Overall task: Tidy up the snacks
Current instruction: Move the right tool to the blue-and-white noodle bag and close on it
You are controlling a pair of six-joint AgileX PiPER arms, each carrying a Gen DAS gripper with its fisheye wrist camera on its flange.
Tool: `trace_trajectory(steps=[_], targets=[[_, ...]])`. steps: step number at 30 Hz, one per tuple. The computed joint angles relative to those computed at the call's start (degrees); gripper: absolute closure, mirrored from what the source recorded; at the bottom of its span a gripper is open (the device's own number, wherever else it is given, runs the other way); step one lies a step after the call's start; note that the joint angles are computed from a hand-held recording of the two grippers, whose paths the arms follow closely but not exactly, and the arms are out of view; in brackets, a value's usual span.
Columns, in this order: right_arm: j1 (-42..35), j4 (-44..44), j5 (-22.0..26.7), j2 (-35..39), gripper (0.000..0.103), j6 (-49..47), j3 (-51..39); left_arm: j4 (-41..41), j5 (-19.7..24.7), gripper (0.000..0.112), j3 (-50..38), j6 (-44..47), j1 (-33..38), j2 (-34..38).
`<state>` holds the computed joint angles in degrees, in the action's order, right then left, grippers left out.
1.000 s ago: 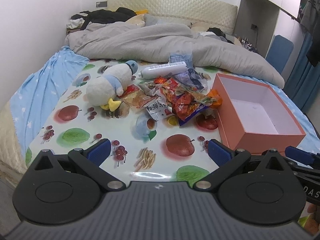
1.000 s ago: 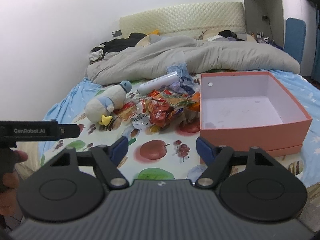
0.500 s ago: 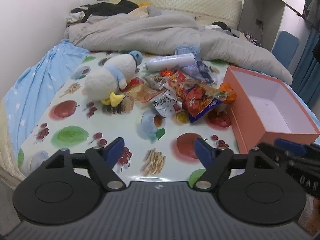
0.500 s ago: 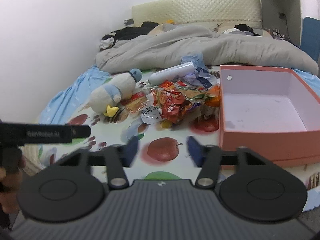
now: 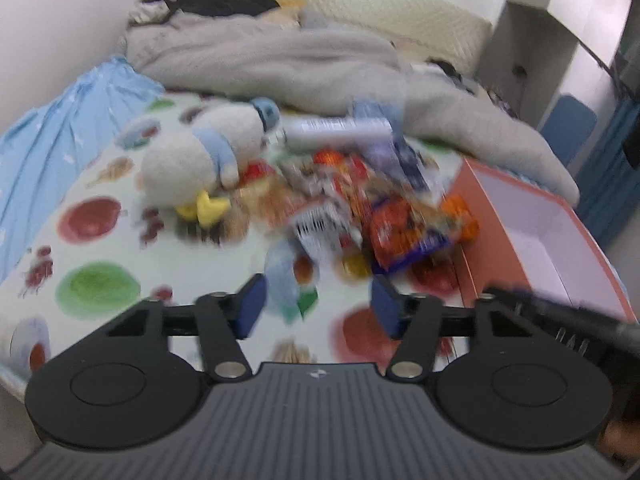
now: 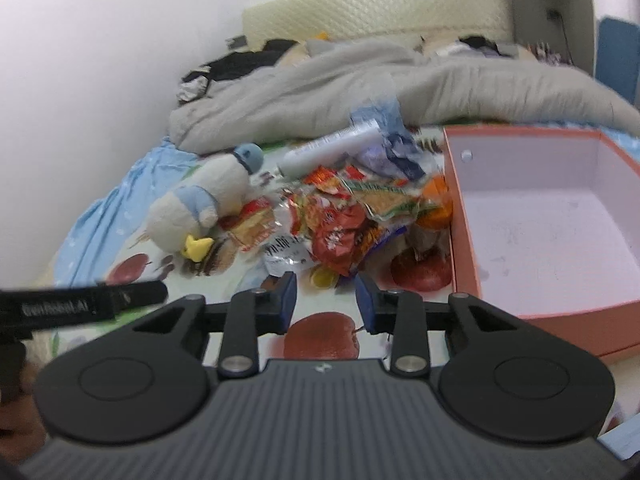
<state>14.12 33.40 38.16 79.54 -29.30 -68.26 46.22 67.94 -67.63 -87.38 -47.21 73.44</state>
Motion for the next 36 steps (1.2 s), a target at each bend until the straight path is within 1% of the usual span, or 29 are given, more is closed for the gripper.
trace_trajectory(steps=[1,2,4,6,9,11,13,14,18,20,23,25,27,28,30,31,32,33,35,36], targets=[[0.28,0.11,-0.08,1.35,0.067,0.45,-0.49,0.73,-1.0,0.053,-0.69,0.77,1.58,1.25],[0.62,-0.13,0.04,3.1,0.067,1.28,-1.36,0.32,-3.45,0.053,-1.12,2.13,3.92,2.16],[1.72,-1.54,-0.81,6.02,0.067,3.46,-2.8,-2.49,-10.74,0.053,-1.14,5.59,9.59,3.38],[2.79,-3.82,-1.44,9.46,0.068,6.56,-5.1,-6.49,-16.68,0.053,-2.05,10.5,15.37,6.11],[3.72,-7.53,-1.59,15.48,0.069,11.87,-9.93,-12.69,-24.37,0.053,-3.08,17.51,22.66,10.68],[4.34,-11.14,0.22,19.89,0.069,16.3,-14.6,-19.16,-28.4,0.058,-5.16,23.9,27.6,14.58],[4.34,-12.23,2.2,23.69,0.069,18.1,-19.07,-25.38,-32.22,0.06,-7.09,30.44,31.37,18.02],[4.45,-12.95,2.84,25.28,0.069,18.81,-21.11,-26.74,-33.39,0.061,-7.84,32.26,32.44,19.44],[4.6,-15.0,3.26,30.27,0.069,22.88,-27.16,-32.18,-36.55,0.061,-10.82,36.43,36.25,24.83],[4.39,-15.02,5.07,32.74,0.069,24.54,-30.59,-35.48,-37.62,0.061,-12.18,38.1,37.55,26.79],[4.83,-17.09,8.35,36.1,0.069,28.52,-35.65,-40.38,-35.48,0.064,-16.11,41.62,38.72,30.19],[4.74,-16.83,10.65,38.16,0.069,29.79,-38.95,-43.22,-34.3,0.066,-18.16,43.62,39.24,31.62],[5.05,-18.24,13.28,40.39,0.076,32.14,-43.03,-45.97,-33.68,0.069,-19.57,45.43,39.75,32.82],[5.31,-19.07,13.75,41.18,0.076,32.93,-44.33,-47.43,-33.51,0.071,-20.21,46.57,40.09,33.49],[5.97,-21.28,14.53,42.58,0.076,34.54,-46.26,-49.81,-33.65,0.072,-20.95,49.02,40.68,34.58],[5.94,-21.06,14.28,42.87,0.076,34.62,-46.3,-50.08,-34.01,0.073,-21.15,49.64,40.76,35.01],[5.8,-20.76,13.72,43.05,0.077,34.49,-46.04,-49.45,-34.41,0.077,-21.12,49.48,40.65,35.2],[5.86,-21.09,13.19,43.11,0.086,34.28,-45.55,-47.94,-34.3,0.08,-21.38,48.63,40.36,35.52],[5.42,-19.16,11.73,42.63,0.093,32.34,-43.88,-46.19,-34.82,0.093,-20.78,47.16,40.11,35.48],[5.15,-17.69,10.29,41.81,0.097,30.79,-42.25,-45.99,-35.65,0.094,-19.85,46.81,40.09,35.0]])
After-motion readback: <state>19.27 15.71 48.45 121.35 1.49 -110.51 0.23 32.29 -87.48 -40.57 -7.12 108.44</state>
